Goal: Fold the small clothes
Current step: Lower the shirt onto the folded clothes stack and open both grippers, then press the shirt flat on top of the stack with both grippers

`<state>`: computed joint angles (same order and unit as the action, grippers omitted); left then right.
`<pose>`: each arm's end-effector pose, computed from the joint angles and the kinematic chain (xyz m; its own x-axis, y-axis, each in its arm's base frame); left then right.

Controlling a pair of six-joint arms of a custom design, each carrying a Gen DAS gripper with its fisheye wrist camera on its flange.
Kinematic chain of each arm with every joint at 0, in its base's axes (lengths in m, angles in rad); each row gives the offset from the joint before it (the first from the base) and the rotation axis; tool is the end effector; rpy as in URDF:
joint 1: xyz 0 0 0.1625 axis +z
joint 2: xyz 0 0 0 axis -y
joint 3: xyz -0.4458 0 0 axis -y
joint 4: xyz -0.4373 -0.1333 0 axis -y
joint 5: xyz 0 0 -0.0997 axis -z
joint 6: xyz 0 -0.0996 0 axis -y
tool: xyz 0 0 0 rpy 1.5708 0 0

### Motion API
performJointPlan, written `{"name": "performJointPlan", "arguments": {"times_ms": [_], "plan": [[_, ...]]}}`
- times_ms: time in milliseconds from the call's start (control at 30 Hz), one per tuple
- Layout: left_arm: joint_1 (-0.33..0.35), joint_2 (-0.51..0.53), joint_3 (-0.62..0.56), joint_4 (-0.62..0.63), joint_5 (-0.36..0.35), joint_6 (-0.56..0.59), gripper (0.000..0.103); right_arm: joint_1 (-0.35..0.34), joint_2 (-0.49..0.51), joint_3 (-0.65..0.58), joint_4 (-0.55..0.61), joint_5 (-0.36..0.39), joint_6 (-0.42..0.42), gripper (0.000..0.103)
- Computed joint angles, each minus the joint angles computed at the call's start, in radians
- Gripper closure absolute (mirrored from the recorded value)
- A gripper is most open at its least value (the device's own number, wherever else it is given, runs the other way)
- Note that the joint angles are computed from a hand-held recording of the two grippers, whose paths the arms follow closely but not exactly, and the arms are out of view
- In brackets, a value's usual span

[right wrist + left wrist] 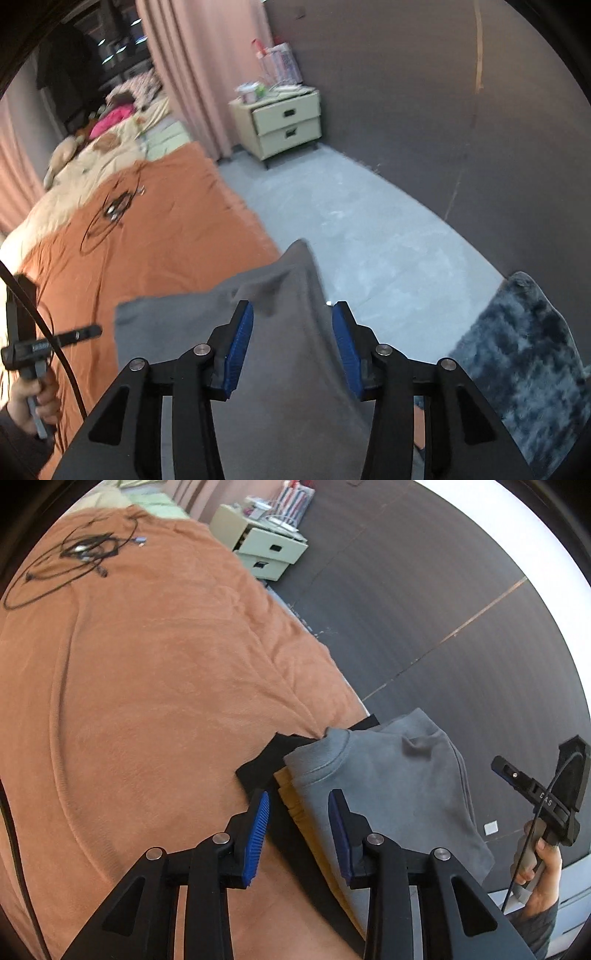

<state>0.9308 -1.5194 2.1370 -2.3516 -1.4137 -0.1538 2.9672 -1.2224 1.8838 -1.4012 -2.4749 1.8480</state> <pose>-0.1755 -0.4850 0.2736 -0.8881 0.4415 -0.1277 0.4586 0.8693 -0.1842 0.5207 -0.0359 0.1978 -0.7656 0.3067 0.5654 -0.2649 0.6506 -0.7117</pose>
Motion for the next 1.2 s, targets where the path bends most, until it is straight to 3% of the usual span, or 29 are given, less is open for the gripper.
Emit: {"name": "performJointPlan", "arguments": {"times_ms": [67,267,500,633,733,800,867,1033,1100,1133,1200], "plan": [[0.0,0.014,0.002,-0.018,-0.002,0.021,0.069,-0.02,0.002,0.007,-0.047,0.017,-0.07,0.07],[0.009,0.093,-0.009,-0.065,0.026,0.021,0.068,-0.14,-0.043,0.067,-0.051,0.042,-0.082,0.087],[0.04,0.153,-0.008,-0.11,0.041,0.018,0.065,-0.233,-0.078,0.098,-0.018,0.047,-0.087,0.089],[0.054,0.157,-0.003,-0.126,0.033,0.016,0.063,-0.252,-0.068,0.095,-0.001,0.036,-0.051,0.092],[0.031,0.141,-0.002,-0.098,0.068,0.012,0.062,-0.246,-0.035,0.036,0.111,0.041,0.062,0.091],[0.02,0.123,-0.003,-0.075,0.076,-0.013,0.062,-0.217,-0.042,0.013,0.159,0.03,0.106,0.089],[0.002,0.102,0.002,-0.056,0.091,-0.02,0.062,-0.173,-0.068,0.019,0.117,0.024,0.094,0.089],[-0.025,0.06,0.021,-0.021,0.087,-0.024,0.058,-0.031,-0.072,-0.006,0.144,0.088,0.11,0.086],[-0.037,0.041,0.034,-0.006,0.081,-0.032,0.057,0.028,-0.069,-0.007,0.156,0.114,0.141,0.069],[-0.045,0.031,0.042,0.001,0.078,-0.034,0.056,0.058,-0.053,-0.026,0.188,0.126,0.169,0.055],[-0.063,0.015,0.056,0.012,0.073,-0.039,0.056,0.112,-0.039,-0.043,0.236,0.145,0.207,0.05]]}}
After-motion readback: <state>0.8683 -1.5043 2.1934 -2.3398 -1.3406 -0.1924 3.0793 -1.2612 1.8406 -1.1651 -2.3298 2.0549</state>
